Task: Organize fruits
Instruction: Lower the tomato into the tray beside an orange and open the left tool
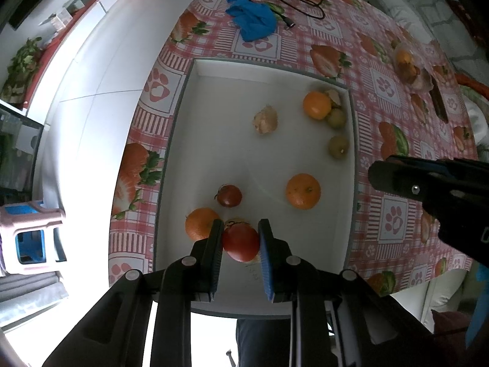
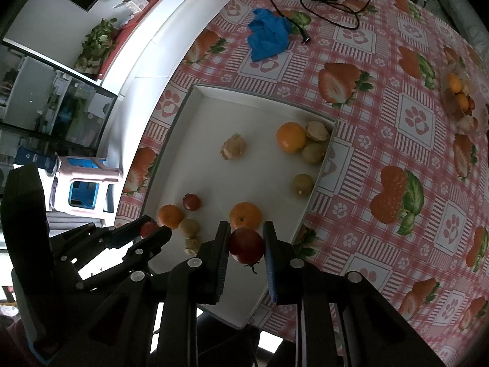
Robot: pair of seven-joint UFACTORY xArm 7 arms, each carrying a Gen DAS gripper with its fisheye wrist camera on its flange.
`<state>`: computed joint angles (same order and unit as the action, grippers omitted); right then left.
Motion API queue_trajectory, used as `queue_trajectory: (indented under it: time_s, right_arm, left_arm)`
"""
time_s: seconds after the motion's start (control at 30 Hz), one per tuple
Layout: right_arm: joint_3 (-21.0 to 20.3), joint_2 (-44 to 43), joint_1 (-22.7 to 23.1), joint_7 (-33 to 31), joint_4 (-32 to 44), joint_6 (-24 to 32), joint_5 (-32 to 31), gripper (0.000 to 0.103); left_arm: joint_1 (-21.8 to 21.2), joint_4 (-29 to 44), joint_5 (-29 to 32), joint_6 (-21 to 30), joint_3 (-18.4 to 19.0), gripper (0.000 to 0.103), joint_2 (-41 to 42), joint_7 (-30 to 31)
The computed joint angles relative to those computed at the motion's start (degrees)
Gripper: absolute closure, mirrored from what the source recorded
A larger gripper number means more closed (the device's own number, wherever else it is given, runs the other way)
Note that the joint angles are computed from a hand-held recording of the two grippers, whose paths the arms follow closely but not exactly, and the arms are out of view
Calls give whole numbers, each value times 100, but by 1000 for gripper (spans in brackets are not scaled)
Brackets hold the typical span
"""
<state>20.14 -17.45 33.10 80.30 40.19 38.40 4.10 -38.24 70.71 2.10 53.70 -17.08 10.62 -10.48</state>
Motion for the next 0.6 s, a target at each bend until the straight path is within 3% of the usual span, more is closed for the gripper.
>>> queue_trajectory:
  time_s: [0.6]
  right_arm:
    - [-76,7,42,-92,-168,-225,224,80]
  left_arm:
    - [-30,137,27,115,15,78,132,52]
